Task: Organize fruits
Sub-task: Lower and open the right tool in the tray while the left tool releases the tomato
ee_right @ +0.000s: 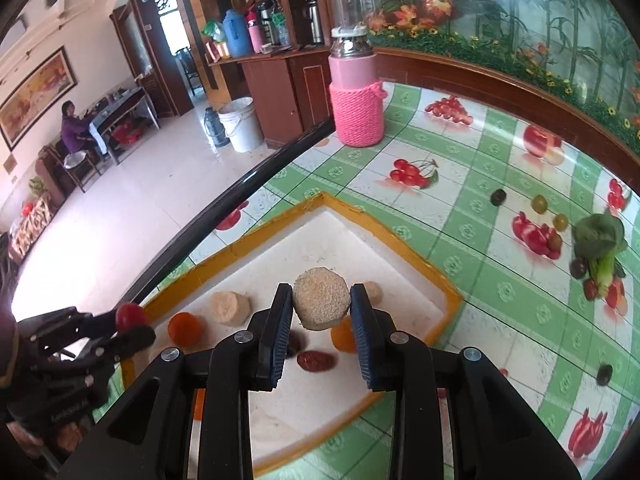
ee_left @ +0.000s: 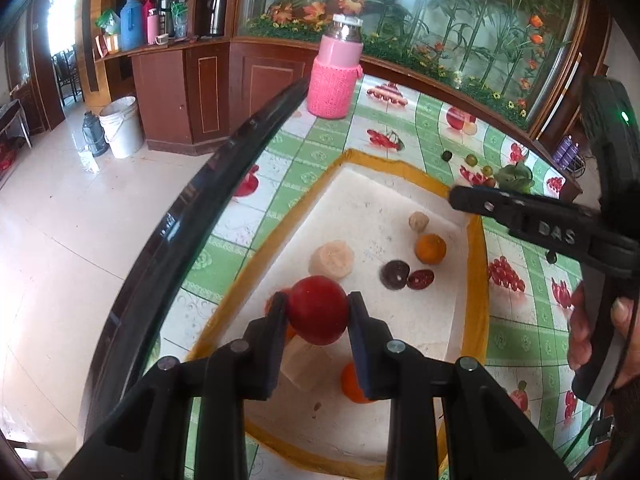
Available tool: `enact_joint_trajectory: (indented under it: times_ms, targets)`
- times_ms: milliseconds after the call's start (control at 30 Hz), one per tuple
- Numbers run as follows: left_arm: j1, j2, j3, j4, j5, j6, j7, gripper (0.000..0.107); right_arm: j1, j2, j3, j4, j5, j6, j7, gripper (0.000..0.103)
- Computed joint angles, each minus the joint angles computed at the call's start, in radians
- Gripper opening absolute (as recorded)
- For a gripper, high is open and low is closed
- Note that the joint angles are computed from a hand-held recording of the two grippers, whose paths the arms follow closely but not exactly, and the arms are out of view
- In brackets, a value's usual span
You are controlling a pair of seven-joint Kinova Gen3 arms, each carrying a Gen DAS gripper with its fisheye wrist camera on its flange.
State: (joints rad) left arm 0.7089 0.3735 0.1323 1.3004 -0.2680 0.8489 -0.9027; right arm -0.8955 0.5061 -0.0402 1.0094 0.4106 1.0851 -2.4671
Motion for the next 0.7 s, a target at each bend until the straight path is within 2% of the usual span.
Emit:
enact_joint_trajectory:
  times_ms: [167, 300, 533, 700]
  targets:
    - [-0.018, -0.005, 0.028, 0.016, 0.048, -0.016, -0.052, 0.032, 0.034, 0.079, -0.013, -0.088, -0.052, 0.034, 0.095, 0.028]
    - [-0.037, 0.016, 0.064, -0.009, 0.109, -0.013, -0.149, 0.032, 0.06, 0.143, -0.017, -0.173, -0.111, 0.076, 0.191, 0.028]
    - [-0.024, 0.101, 0.048, -0.111, 0.166, 0.047, -0.215, 0.032, 0.089, 0.206, 0.004, -0.267, -0.18, 0.13, 0.28, 0.028]
    - [-0.016, 0.14, 0.033, -0.162, 0.181, 0.082, -0.237, 0.032, 0.107, 0.228, 0.015, -0.293, -0.203, 0.162, 0.309, 0.028]
